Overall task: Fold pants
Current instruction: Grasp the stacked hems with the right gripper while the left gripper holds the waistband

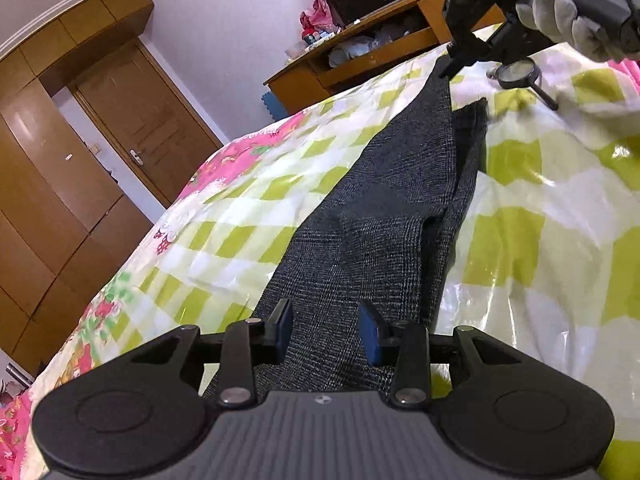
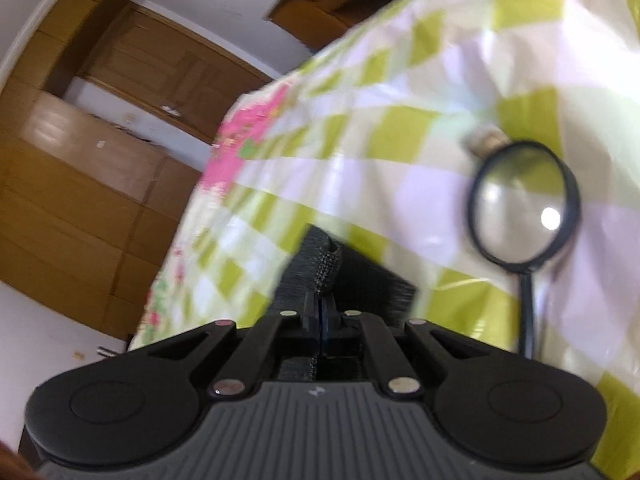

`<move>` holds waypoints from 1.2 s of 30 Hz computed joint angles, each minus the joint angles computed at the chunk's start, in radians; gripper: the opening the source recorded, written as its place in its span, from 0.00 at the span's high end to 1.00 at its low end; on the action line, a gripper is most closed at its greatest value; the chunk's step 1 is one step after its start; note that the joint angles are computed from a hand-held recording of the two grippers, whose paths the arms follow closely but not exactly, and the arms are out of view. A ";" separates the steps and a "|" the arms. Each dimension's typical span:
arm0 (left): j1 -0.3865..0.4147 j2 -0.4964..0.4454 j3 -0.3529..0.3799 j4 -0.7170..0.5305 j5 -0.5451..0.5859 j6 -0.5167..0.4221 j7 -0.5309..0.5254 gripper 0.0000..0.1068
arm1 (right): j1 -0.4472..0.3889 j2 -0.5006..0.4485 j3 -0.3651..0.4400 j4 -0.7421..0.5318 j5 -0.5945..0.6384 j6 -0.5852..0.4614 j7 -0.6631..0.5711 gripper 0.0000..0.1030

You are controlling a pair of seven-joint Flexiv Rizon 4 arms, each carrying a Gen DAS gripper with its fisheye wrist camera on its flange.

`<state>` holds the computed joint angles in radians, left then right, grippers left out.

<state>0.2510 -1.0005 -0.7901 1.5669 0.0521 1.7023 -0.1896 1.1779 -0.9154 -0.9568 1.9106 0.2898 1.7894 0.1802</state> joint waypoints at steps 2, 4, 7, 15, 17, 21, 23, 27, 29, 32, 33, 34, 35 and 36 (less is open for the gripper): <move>0.003 0.001 -0.002 0.005 0.001 -0.003 0.001 0.52 | -0.010 0.004 0.012 -0.004 0.015 0.037 -0.003 0.98; 0.002 0.004 0.004 0.009 0.000 -0.007 0.003 0.52 | -0.007 0.015 0.008 -0.001 -0.008 -0.025 -0.028 0.98; 0.007 0.010 0.006 0.020 -0.006 -0.011 0.000 0.52 | -0.065 0.060 0.093 0.026 -0.008 -0.029 0.011 0.98; 0.003 0.013 0.014 0.017 -0.020 -0.016 0.004 0.52 | -0.080 0.128 0.140 0.067 -0.060 -0.039 0.011 0.92; 0.005 0.013 0.015 0.019 -0.020 -0.013 0.004 0.52 | -0.067 0.146 0.127 0.077 -0.083 -0.063 0.007 0.90; 0.004 0.016 0.019 0.022 -0.019 -0.008 -0.001 0.52 | -0.124 0.163 0.188 0.062 -0.128 -0.065 0.002 0.75; 0.002 0.021 0.025 0.022 -0.022 -0.006 -0.009 0.52 | -0.175 0.153 0.237 0.031 -0.130 -0.039 0.007 0.75; 0.009 0.023 0.021 0.025 -0.022 -0.006 -0.019 0.52 | -0.217 0.128 0.264 -0.024 -0.154 -0.066 0.002 0.74; 0.006 0.022 0.028 0.020 -0.025 -0.009 -0.026 0.52 | -0.211 0.108 0.254 -0.028 -0.143 -0.047 0.016 0.74; 0.003 0.030 0.035 0.020 -0.032 -0.013 -0.037 0.52 | -0.176 0.079 0.212 -0.029 -0.107 -0.015 0.036 0.93; 0.013 0.029 0.022 0.023 -0.032 -0.011 -0.039 0.52 | -0.168 0.071 0.200 -0.028 -0.090 0.005 0.038 0.93; 0.022 0.027 0.007 0.024 -0.034 -0.010 -0.042 0.52 | -0.154 0.063 0.179 -0.026 -0.070 0.030 0.034 0.93; 0.031 0.028 -0.006 0.026 -0.040 -0.019 -0.049 0.52 | -0.123 0.050 0.138 -0.018 -0.038 0.065 0.026 0.94; 0.036 0.033 -0.010 0.027 -0.054 -0.049 -0.059 0.52 | -0.087 0.036 0.095 -0.010 -0.007 0.087 0.015 0.94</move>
